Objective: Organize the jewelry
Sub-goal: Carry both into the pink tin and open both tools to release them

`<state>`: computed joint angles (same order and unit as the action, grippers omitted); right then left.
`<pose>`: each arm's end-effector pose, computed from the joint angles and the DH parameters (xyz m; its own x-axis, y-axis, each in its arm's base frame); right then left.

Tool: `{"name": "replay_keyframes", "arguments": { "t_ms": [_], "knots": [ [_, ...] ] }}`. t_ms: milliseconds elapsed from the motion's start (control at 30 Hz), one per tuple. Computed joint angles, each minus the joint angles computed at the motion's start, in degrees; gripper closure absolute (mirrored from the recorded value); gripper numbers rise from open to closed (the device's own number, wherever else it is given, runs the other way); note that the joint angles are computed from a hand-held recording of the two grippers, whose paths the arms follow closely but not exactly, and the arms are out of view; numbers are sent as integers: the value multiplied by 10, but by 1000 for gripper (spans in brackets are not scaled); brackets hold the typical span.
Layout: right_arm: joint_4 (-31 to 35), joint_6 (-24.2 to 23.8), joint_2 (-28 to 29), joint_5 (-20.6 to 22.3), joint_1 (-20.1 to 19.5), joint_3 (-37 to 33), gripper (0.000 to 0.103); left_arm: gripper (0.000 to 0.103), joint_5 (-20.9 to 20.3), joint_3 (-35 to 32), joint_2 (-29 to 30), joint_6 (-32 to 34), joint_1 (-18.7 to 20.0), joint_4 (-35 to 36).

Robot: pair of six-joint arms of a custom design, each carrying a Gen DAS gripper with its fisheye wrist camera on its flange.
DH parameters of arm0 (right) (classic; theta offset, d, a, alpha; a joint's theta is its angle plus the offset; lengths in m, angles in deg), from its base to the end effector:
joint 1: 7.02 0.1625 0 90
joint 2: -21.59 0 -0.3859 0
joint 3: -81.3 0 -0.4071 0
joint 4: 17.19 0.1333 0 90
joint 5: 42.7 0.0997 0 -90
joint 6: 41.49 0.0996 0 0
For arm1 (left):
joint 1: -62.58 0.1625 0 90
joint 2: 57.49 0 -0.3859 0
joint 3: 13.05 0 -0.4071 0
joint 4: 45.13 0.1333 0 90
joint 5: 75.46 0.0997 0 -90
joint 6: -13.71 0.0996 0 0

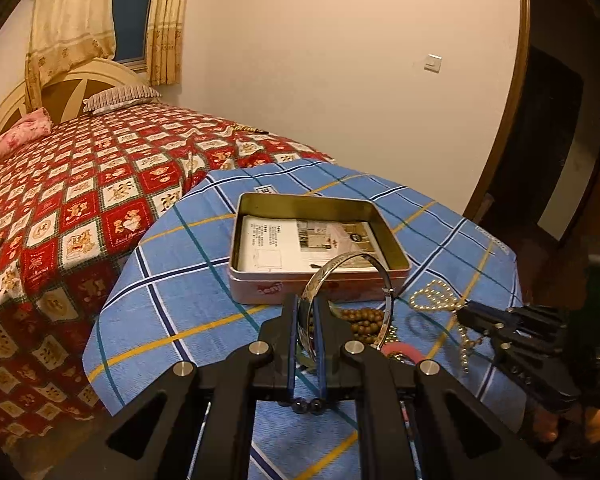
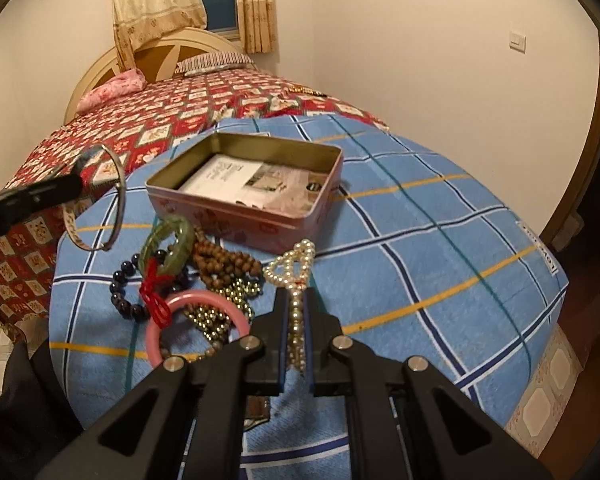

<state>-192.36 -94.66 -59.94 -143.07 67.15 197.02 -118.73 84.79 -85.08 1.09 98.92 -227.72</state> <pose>-0.0343 -0.5438 0.3312 -0.6819 -0.2433 0.6898 -0.6240 0.6856 -0.3750 -0.3595 -0.5200 -0.0672 -0.7767 0.2590 -0.5742 0.5896 0.6197 -0.5181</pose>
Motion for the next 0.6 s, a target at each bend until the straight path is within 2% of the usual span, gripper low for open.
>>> {"name": "replay_keyframes", "arguments": {
  "t_ms": [333, 600],
  "knots": [
    [8, -3, 19, 6, 17, -29, 94, 96, 11, -38, 13, 15, 18, 18],
    [26, -2, 50, 9, 33, -74, 94, 96, 18, -102, 39, 60, 36, 36]
  ]
}}
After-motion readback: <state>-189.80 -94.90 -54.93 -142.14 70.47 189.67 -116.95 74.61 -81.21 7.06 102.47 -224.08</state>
